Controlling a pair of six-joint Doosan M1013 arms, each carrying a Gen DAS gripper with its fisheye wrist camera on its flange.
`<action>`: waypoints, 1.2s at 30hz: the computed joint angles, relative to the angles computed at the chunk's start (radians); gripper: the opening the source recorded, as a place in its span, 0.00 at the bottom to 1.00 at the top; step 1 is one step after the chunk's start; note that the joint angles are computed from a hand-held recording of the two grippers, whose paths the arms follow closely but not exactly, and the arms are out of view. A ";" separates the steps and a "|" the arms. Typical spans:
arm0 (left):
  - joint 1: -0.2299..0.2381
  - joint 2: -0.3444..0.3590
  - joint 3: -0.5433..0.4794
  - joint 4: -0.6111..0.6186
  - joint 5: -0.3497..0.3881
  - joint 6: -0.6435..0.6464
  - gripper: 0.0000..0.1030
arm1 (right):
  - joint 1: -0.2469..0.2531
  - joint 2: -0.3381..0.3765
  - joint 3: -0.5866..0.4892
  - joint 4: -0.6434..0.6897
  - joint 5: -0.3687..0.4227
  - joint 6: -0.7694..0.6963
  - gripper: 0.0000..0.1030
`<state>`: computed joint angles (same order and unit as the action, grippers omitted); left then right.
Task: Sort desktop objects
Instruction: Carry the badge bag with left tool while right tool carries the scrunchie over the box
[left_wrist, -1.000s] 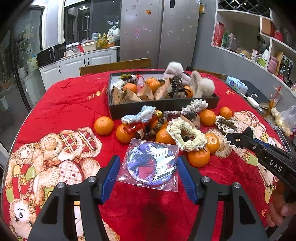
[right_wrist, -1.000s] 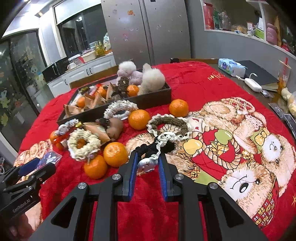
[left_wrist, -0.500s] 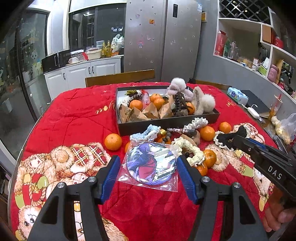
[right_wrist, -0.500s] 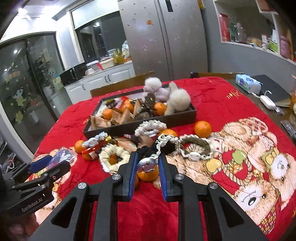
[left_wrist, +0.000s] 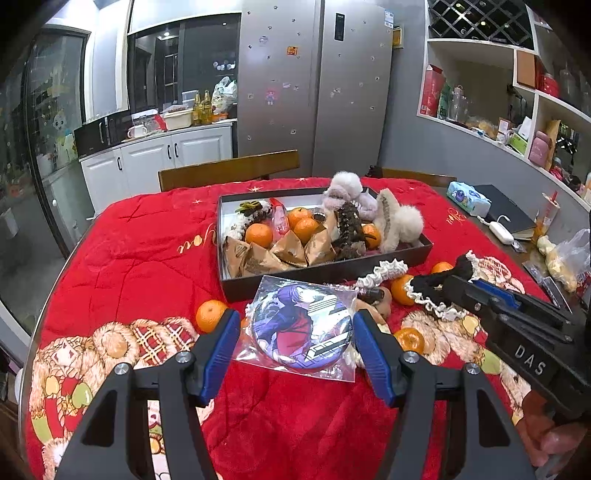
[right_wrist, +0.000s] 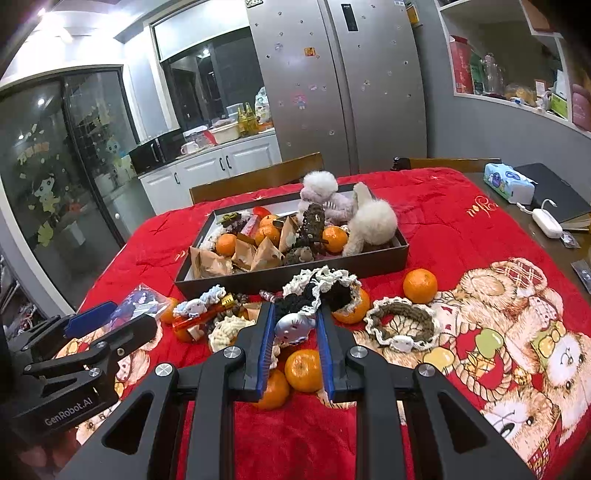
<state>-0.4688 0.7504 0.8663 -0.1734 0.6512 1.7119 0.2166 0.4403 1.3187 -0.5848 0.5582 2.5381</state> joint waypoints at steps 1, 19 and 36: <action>0.000 0.005 -0.010 -0.001 0.004 -0.001 0.63 | -0.001 0.004 -0.005 0.003 -0.001 -0.007 0.21; -0.007 0.130 -0.226 0.020 0.135 -0.034 0.63 | -0.039 0.051 -0.080 0.125 0.020 -0.117 0.21; 0.004 0.317 -0.628 0.068 0.303 -0.069 0.63 | -0.066 0.106 -0.213 0.216 0.039 -0.261 0.21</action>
<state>-0.4646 1.0677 0.2381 -0.1055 0.9546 1.6433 0.1504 0.5458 1.1060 -0.3692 0.5972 2.2773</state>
